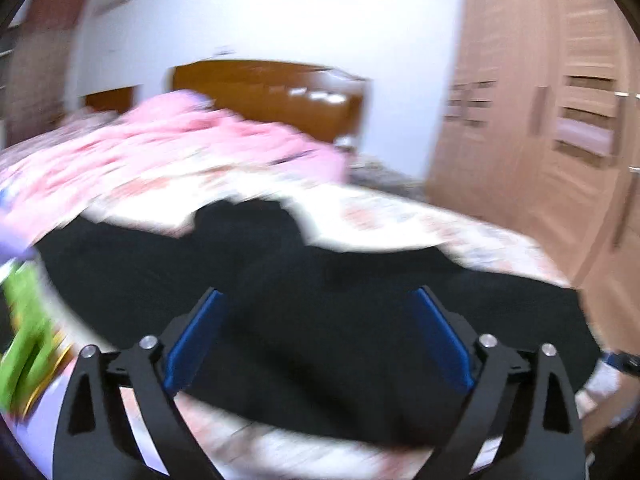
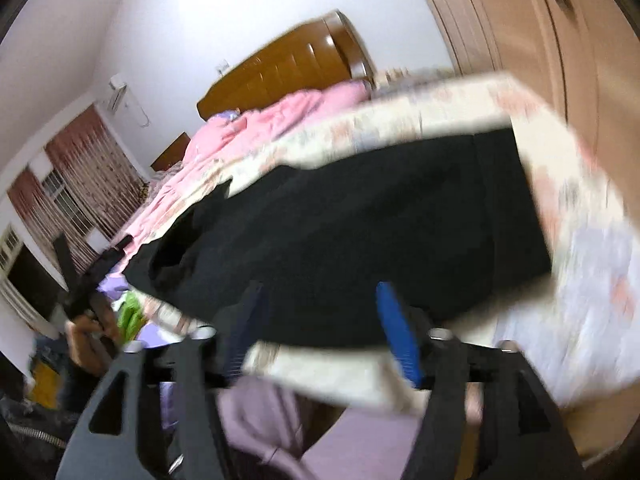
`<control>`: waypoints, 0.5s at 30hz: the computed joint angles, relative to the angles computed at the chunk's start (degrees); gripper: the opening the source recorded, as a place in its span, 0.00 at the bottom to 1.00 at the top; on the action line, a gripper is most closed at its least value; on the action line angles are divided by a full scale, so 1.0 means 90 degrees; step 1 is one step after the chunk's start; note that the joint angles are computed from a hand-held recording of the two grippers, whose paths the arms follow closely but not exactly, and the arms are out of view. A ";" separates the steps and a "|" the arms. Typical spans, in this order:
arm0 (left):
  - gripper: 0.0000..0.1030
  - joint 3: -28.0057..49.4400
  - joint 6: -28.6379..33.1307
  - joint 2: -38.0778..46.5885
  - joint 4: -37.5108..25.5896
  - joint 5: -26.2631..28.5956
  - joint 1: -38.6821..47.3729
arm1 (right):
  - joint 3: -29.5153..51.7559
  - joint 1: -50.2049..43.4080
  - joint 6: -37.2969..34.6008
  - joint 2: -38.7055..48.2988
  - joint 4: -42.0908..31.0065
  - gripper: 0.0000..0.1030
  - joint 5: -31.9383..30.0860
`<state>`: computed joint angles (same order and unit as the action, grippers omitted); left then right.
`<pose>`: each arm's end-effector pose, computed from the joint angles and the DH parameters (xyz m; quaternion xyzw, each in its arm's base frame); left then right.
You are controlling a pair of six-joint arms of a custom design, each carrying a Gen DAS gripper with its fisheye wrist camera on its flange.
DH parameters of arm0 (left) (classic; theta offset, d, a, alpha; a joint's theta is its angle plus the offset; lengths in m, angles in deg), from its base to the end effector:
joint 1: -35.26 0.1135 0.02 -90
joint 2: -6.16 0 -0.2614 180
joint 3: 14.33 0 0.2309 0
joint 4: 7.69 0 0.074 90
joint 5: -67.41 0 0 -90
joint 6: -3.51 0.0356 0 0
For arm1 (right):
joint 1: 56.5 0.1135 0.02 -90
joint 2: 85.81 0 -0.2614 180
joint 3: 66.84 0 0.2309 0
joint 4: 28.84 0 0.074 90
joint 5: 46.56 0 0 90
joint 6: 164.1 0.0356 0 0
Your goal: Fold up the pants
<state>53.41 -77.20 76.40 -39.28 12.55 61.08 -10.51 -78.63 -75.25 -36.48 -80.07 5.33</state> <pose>0.2319 0.0894 0.2916 0.0190 0.8537 -0.1194 0.5065 0.1490 -0.0369 0.2687 0.0337 0.8794 0.2204 0.4207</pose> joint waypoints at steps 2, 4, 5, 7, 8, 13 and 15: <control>0.98 0.1026 0.0158 0.0603 -0.0732 -0.0430 -0.1249 | 0.0474 0.0789 0.0241 0.0851 0.0511 0.75 0.0883; 0.98 0.1925 0.0201 0.1470 -0.1200 -0.0647 -0.2205 | 0.0951 0.1497 0.0399 0.1613 0.0592 0.75 0.1910; 0.98 0.2548 0.0273 0.2088 -0.1563 -0.0646 -0.2598 | 0.1133 0.1858 0.0415 0.1935 0.0669 0.77 0.2461; 0.95 0.3918 0.0087 0.3528 -0.2129 -0.0778 -0.3476 | 0.1208 0.2369 0.0408 0.2304 0.0824 0.83 0.3380; 0.88 0.4252 0.0060 0.3879 -0.2275 -0.0747 -0.3656 | 0.1133 0.2484 0.0382 0.2377 0.0903 0.83 0.3610; 0.84 0.6211 0.0452 0.5963 -0.2851 -0.2157 -0.4626 | -0.0277 0.2355 -0.0060 0.2151 0.1905 0.86 0.3590; 0.87 0.6673 0.0473 0.6473 -0.2726 -0.1794 -0.4431 | -0.0603 0.2058 -0.0303 0.1765 0.1974 0.87 0.3180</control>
